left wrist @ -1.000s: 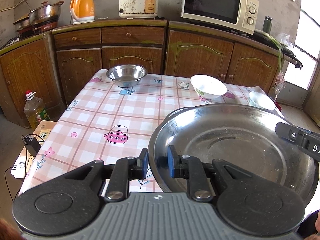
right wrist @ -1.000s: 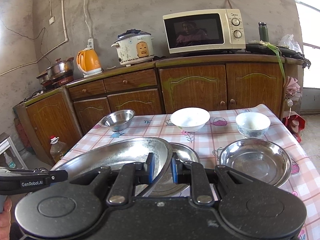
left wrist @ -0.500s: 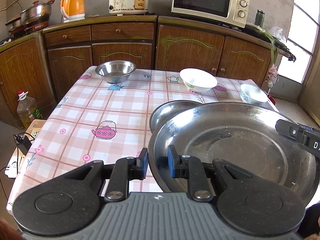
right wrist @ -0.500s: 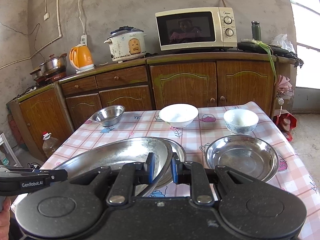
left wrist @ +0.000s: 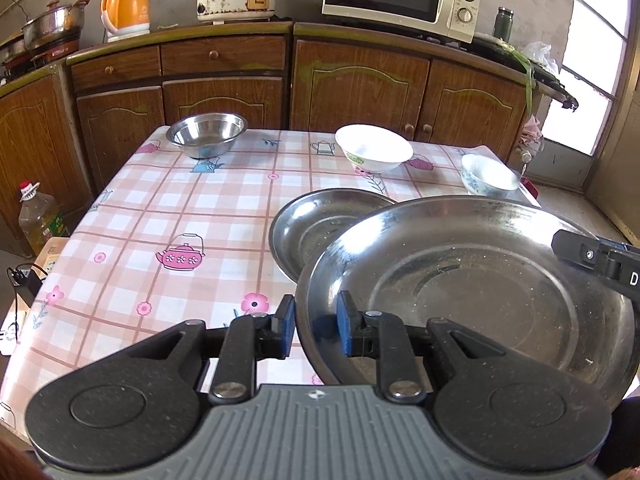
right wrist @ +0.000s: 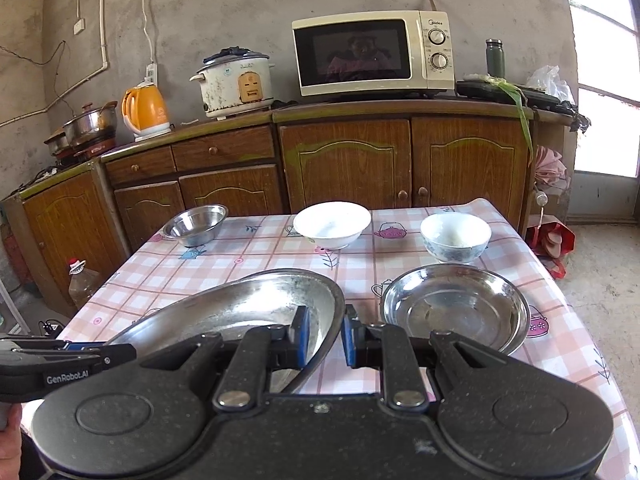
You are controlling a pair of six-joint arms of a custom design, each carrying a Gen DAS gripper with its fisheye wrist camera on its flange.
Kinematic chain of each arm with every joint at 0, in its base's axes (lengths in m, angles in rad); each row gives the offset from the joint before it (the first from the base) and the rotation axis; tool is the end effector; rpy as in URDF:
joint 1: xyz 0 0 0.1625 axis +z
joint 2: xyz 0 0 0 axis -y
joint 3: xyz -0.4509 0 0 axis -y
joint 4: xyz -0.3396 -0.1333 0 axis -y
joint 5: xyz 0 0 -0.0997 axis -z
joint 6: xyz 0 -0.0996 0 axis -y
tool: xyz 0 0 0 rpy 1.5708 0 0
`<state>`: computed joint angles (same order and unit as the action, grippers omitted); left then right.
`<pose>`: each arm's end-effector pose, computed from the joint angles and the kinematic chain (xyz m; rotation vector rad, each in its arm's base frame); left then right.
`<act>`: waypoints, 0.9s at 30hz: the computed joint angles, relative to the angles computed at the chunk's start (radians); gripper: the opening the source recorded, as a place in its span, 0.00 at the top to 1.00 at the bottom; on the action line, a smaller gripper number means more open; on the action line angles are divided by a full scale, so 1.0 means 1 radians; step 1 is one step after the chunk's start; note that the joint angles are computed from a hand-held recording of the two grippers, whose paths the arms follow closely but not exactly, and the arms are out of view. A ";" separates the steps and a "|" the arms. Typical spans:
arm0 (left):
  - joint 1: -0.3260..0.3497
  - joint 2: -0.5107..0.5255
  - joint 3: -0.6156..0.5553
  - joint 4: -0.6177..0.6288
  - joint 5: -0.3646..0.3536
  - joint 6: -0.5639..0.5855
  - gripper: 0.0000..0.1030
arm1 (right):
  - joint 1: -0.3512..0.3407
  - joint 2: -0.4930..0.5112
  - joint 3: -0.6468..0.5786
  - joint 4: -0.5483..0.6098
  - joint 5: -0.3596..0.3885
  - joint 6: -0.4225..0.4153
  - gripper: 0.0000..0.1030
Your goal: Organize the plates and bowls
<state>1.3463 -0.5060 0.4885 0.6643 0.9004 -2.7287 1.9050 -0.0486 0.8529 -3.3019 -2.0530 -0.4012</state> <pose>0.0264 -0.7611 0.2604 0.3281 2.2168 -1.0223 0.3501 -0.7426 -0.0335 0.5857 -2.3381 1.1751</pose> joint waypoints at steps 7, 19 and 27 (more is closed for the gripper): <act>-0.004 0.033 -0.035 0.029 0.004 -0.004 0.78 | -0.010 -0.019 0.037 -0.020 -0.011 0.017 0.78; -0.007 0.079 -0.076 0.070 0.005 0.003 0.78 | -0.039 -0.059 0.133 -0.066 -0.010 0.051 0.78; 0.000 0.088 -0.046 0.049 0.004 0.019 0.78 | -0.060 -0.070 0.184 -0.070 -0.023 0.063 0.78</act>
